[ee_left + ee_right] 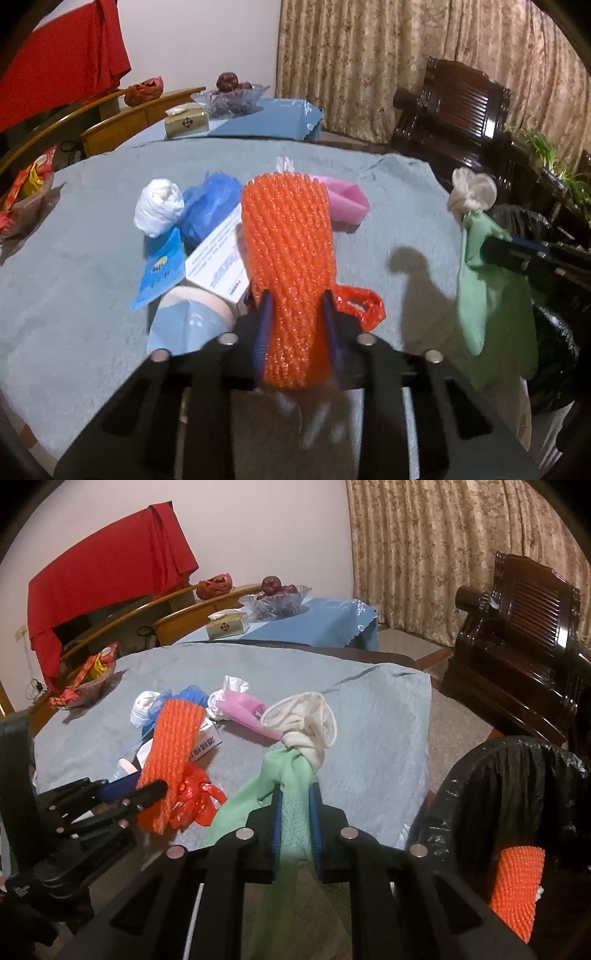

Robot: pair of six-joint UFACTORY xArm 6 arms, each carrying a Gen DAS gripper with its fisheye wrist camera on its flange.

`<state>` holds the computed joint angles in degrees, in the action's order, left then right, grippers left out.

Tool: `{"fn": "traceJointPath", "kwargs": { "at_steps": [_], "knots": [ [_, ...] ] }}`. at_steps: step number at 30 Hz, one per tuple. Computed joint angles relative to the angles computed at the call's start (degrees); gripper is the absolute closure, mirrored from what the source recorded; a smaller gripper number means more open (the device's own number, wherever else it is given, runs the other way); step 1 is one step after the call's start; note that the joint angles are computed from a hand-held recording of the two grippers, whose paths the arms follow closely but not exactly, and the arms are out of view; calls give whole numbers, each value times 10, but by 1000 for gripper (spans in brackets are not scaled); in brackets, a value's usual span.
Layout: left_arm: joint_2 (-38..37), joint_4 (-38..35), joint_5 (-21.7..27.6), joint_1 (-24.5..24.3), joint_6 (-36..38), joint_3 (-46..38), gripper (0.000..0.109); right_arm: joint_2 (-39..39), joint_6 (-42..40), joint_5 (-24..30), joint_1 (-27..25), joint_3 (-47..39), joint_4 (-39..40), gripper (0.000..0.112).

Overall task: Collect trash
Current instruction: 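Grasp the second orange foam net with the left gripper and lift it, then move both grippers over the bin and release the net and glove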

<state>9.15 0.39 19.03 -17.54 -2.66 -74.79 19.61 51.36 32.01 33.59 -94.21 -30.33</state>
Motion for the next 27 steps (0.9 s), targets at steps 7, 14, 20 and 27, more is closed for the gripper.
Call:
{"fn": "traceJointPath", "kwargs": {
  "at_steps": [7,14,20,27],
  "knots": [
    [-30,-8,-15,3,-1,7,89,-8,14,-8,0,5,-18,99],
    [-59,-27,-26,-9,13,0,89,-38,43,-12,1,19,-61,99],
    [-55,-43,-21,-37,29,-29,89,-85,79,-12,-4,54,-102,99],
    [-32,-93,-12,-85,73,-66,89,-166,140,14,-17,128,-162,99]
  ]
}}
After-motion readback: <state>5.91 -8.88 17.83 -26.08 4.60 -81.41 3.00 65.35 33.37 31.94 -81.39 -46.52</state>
